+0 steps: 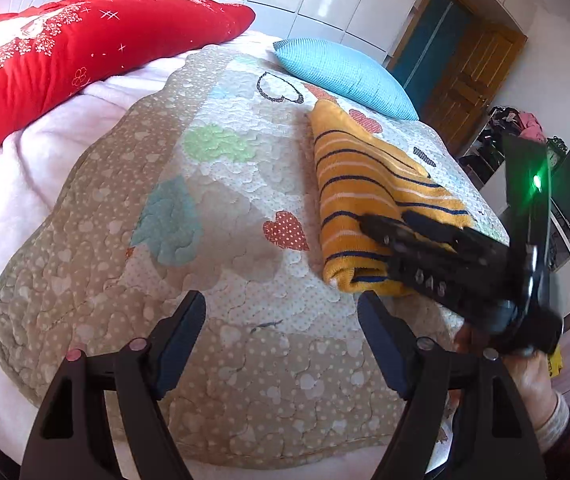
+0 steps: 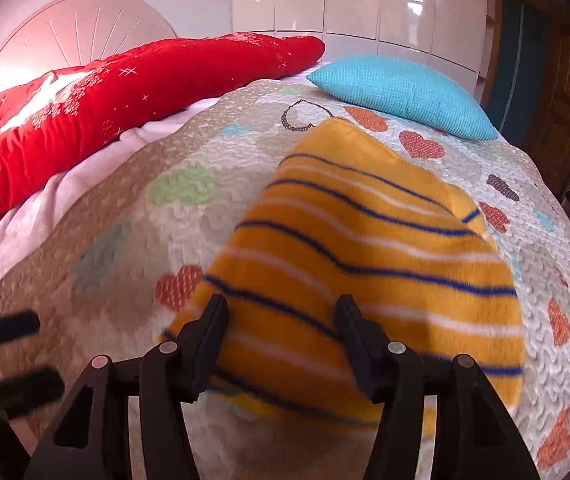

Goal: Fold small clothes
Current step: 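Lay the folded sweater flat and open the right gripper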

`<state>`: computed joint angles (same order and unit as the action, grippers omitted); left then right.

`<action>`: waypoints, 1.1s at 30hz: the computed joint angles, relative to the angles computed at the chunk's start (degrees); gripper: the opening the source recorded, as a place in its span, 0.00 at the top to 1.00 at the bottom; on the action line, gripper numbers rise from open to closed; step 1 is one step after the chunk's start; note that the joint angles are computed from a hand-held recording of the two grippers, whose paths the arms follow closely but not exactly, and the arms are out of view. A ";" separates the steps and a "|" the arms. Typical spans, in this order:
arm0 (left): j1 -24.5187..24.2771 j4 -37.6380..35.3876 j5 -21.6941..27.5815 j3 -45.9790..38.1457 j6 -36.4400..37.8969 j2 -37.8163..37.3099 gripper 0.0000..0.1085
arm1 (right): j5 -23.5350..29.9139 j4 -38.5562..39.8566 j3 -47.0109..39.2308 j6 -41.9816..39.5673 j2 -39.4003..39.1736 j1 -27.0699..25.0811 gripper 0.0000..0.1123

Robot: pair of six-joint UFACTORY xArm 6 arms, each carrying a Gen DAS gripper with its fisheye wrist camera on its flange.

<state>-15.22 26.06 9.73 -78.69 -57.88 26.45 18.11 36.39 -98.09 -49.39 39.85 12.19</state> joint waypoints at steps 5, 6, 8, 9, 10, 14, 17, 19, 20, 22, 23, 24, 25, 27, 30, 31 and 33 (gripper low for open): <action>0.19 10.39 1.54 1.55 -9.46 -2.28 0.28 | 5.57 3.71 10.93 -3.58 -6.82 -2.34 0.40; 0.09 11.67 1.88 1.65 -10.57 -2.51 0.28 | 6.91 6.58 12.19 -5.53 -8.13 -3.12 0.40; -0.22 13.71 2.54 1.79 -12.17 -2.73 0.27 | 5.83 17.17 14.48 -13.07 -11.05 -4.25 0.40; -0.37 13.92 3.01 1.66 -12.08 -2.64 0.27 | 5.04 21.64 14.54 -15.63 -11.97 -4.82 0.40; -0.59 14.37 3.52 1.49 -12.27 -2.55 0.27 | 4.72 25.38 13.85 -17.07 -12.33 -5.50 0.40; -1.23 15.11 5.32 0.36 -12.37 -1.61 0.27 | 9.70 26.63 4.97 -11.17 -7.41 -8.99 0.40; -1.48 16.02 6.15 0.20 -13.26 -1.68 0.27 | 15.28 16.95 -3.52 3.40 0.02 -11.72 0.44; -1.72 18.98 7.67 0.25 -15.58 -2.30 0.27 | 15.45 19.13 -2.99 4.58 0.52 -13.21 0.58; -1.85 20.85 8.51 0.34 -16.99 -2.68 0.27 | 15.42 21.36 -1.39 3.42 -0.61 -13.78 0.57; -2.20 24.84 10.46 0.35 -20.25 -3.31 0.26 | 10.68 20.78 3.71 3.97 -3.86 -13.65 0.45; -2.62 27.27 12.18 0.07 -22.20 -3.52 0.26 | 9.71 22.77 5.97 1.71 -5.43 -13.84 0.45; -3.18 30.11 14.36 -0.37 -24.52 -3.69 0.26 | 9.73 24.03 7.83 -0.13 -6.80 -14.22 0.45; -3.99 33.21 17.04 -0.82 -27.02 -3.96 0.26 | 9.44 24.23 9.67 -1.11 -8.10 -14.45 0.45; -5.98 38.91 22.90 -1.72 -31.36 -4.56 0.23 | 7.62 24.82 13.60 -3.59 -10.88 -14.51 0.44; -9.53 51.21 31.43 -1.05 -42.59 -6.80 0.08 | 4.99 26.14 18.64 -7.34 -14.47 -14.37 0.40; -10.81 55.62 34.25 -0.34 -46.54 -7.79 0.05 | 4.32 26.69 20.00 -8.39 -15.44 -14.30 0.39; -13.62 62.69 40.64 0.75 -51.88 -9.39 0.05 | 3.83 27.86 22.22 -10.34 -17.09 -14.20 0.39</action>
<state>-28.84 88.75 50.37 -77.94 -109.76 17.06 21.94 64.25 -75.87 -59.73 22.76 -2.01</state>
